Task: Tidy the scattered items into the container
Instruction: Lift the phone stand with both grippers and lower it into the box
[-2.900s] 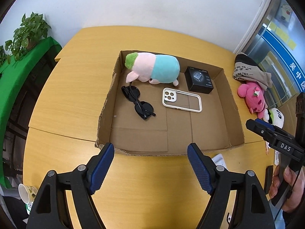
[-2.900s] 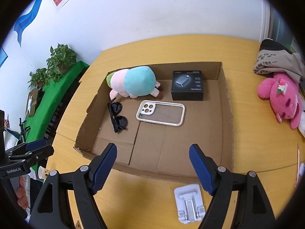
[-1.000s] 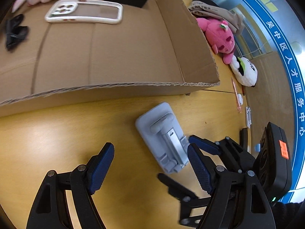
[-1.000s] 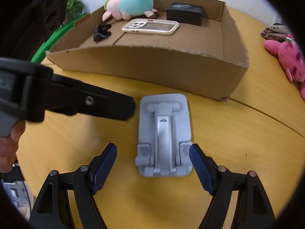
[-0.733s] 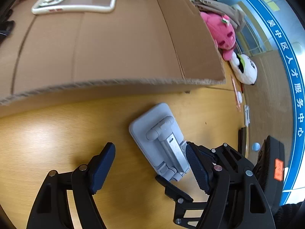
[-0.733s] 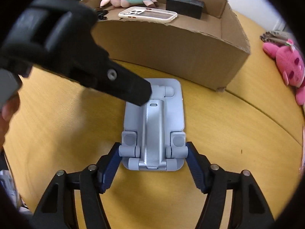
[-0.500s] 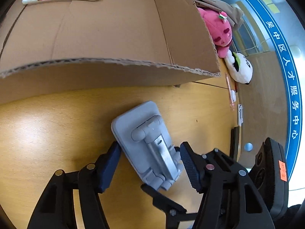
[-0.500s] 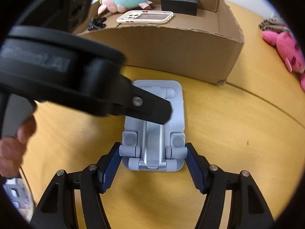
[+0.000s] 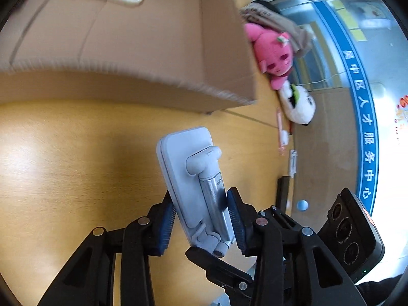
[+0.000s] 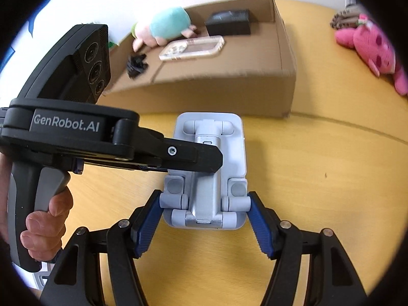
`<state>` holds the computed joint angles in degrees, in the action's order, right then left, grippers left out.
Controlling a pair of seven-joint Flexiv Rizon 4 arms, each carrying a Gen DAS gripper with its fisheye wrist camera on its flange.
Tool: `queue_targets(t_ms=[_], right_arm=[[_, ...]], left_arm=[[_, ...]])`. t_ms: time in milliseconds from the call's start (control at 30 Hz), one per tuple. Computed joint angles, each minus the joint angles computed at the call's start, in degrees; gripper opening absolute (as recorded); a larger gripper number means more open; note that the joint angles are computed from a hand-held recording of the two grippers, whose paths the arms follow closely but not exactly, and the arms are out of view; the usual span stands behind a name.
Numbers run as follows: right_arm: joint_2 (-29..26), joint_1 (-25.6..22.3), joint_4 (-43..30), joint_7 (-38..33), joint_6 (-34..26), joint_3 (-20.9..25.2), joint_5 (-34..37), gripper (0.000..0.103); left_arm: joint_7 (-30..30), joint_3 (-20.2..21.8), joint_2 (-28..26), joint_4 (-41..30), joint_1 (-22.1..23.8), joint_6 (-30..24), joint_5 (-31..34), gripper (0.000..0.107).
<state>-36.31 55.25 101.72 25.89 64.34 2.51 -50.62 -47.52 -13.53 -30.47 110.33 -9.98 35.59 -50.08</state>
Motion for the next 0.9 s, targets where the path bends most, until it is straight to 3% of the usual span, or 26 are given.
queue_targets(t_ms=[200, 433, 667, 900], right_arm=[[0.12, -0.48, -7.4, -7.43, -6.4, 0.88, 1.28, 0.065], [-1.15, -0.05, -16.31, -14.05, -12.03, 0.39, 2.25, 0.065], [-1.64, -0.15, -20.85, -15.97, -14.78, -0.78, 3.81, 0.065], [-1.15, -2.75, -20.01, -14.17, -14.4, -0.8, 6.2, 0.065]], left_arm=[[0.99, 1.34, 5.18, -1.4, 1.36, -2.08, -0.06, 0.042], [2.0, 2.86, 6.6, -6.69, 3.23, -5.04, -0.29, 0.042], [1.58, 2.36, 3.49, -14.45, 3.67, -8.11, 2.06, 0.041], [-0.78, 0.9, -4.28, -25.58, 2.82, -12.79, 7.22, 0.038]])
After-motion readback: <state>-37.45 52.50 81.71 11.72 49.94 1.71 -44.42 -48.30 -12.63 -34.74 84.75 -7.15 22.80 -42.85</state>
